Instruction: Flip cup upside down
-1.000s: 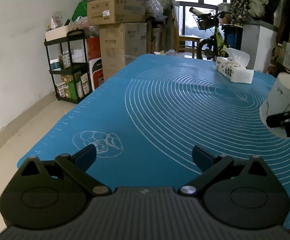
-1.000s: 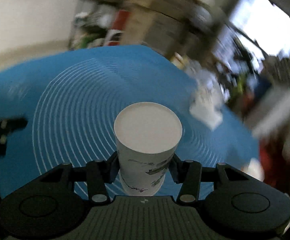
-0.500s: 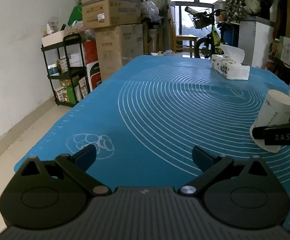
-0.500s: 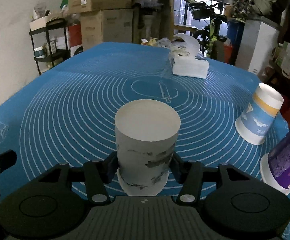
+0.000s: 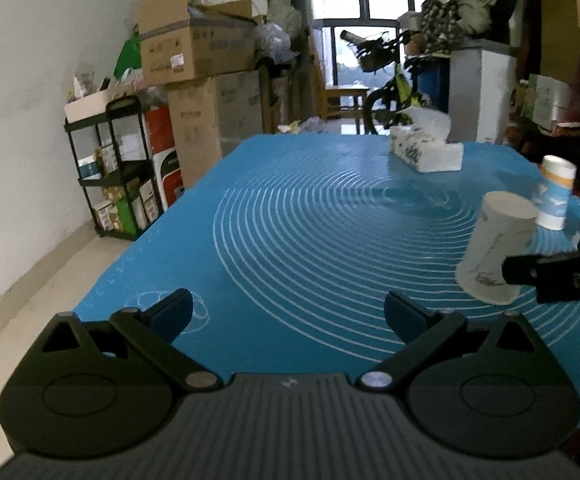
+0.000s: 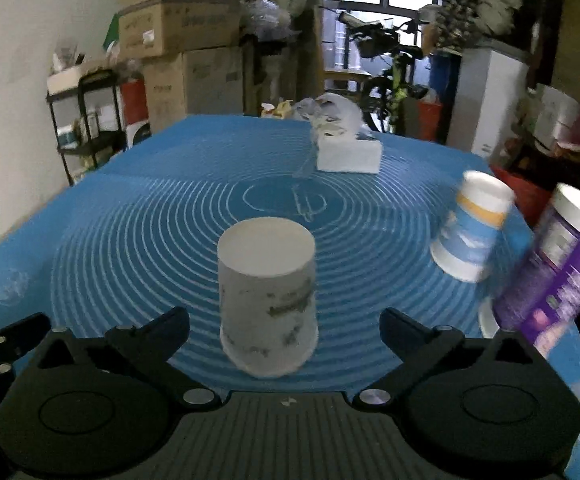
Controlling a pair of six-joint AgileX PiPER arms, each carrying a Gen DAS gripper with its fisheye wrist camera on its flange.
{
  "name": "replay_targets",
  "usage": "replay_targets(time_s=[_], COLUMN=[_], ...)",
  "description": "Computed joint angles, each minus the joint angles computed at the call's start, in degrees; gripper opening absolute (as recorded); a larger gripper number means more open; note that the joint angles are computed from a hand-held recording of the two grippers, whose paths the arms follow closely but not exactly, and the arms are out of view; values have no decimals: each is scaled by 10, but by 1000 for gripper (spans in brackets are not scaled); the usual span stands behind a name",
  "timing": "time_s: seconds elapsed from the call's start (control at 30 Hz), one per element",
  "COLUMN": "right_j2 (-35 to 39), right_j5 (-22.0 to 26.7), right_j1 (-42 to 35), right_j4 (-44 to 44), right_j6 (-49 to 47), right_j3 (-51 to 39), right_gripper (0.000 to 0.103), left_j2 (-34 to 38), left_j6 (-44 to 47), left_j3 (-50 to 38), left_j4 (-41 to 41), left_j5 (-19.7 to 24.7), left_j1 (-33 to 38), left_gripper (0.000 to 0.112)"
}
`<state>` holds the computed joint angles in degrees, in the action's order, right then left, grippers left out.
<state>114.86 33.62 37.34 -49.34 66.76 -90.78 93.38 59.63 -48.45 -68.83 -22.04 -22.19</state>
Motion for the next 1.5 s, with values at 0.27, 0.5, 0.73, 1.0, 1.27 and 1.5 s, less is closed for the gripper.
replay_targets(time_s=[0.27,0.5,0.73,1.0,1.27,1.5], right_j2=[-123,-185,-207,-210,-211,-209], right_j5=[33,54,36,60,50,55], right_j1=[74,118,133,155,152,156], right_j4=[-177,-245,-273,-297,-289,-296], right_j6=[228,334,400,425,422,424], right_j3=[171,260,311,324,327,328], right_gripper=[101,101,101,101,101,101], left_j2=[-42,-61,-78,-82,-83,-82], left_j6=[14,17,1,17,10,15], left_j3=[26,50,71,81,87,85], left_j4=[-23,-24,-17,-36,-26,-28], left_j5=[11,-5,-19,-35,-36,-36], left_j1=[-23,-54,-69,-81,-85,-85], left_gripper=[101,101,101,101,101,101])
